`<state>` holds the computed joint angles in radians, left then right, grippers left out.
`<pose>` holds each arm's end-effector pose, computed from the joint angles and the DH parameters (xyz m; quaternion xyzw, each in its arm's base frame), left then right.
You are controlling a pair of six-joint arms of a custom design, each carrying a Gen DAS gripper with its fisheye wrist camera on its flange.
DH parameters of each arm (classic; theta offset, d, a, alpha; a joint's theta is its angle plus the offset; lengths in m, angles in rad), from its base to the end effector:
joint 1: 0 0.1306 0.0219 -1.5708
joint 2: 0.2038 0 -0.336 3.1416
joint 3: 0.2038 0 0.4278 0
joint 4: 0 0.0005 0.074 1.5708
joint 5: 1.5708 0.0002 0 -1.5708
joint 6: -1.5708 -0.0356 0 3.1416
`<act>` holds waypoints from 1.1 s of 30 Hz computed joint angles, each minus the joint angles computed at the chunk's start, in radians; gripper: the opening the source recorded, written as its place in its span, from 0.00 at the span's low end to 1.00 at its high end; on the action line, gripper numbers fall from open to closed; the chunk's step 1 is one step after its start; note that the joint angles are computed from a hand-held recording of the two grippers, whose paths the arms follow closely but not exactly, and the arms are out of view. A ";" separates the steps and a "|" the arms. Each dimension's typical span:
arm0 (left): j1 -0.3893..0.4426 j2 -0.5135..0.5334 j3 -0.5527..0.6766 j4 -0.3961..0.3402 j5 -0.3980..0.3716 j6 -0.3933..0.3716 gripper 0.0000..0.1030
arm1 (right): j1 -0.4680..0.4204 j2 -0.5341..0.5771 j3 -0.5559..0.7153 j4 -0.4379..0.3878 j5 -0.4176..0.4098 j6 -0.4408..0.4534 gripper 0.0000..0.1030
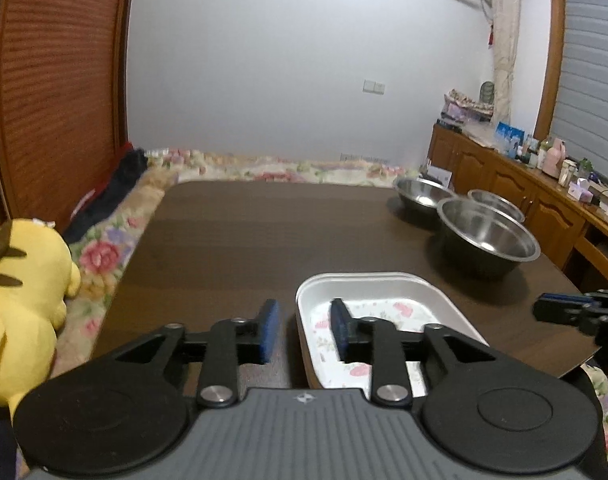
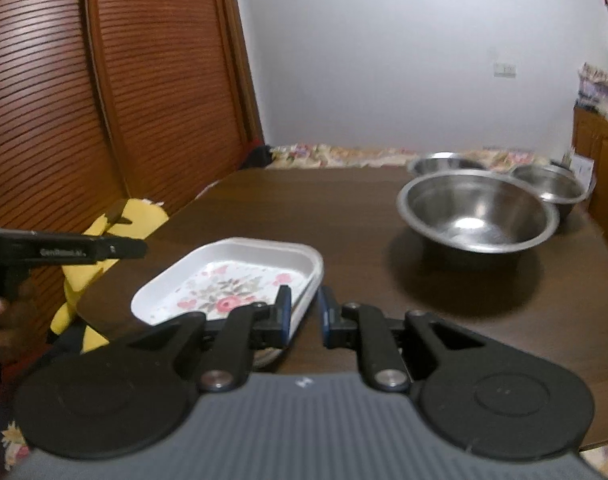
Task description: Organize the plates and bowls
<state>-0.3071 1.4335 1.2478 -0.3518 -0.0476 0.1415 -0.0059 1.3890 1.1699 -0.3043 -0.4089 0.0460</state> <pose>0.5329 -0.1678 0.3306 0.0602 0.8672 -0.0897 0.4861 0.5392 0.0105 0.3200 -0.1185 0.8457 0.1630 0.4941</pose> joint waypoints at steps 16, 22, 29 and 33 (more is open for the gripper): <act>-0.081 -0.016 -0.009 0.131 -0.005 -0.053 0.81 | -0.136 -0.023 -0.032 0.101 0.001 -0.023 0.31; -0.110 0.033 0.044 0.139 0.010 -0.072 0.85 | -0.157 -0.012 -0.028 0.148 0.055 -0.017 0.51; -0.127 0.092 0.109 0.130 0.042 -0.071 0.86 | -0.173 -0.006 -0.023 0.179 0.054 -0.006 0.64; -0.136 0.138 0.158 0.105 0.044 -0.079 0.85 | -0.178 0.018 0.000 0.199 0.050 -0.004 0.65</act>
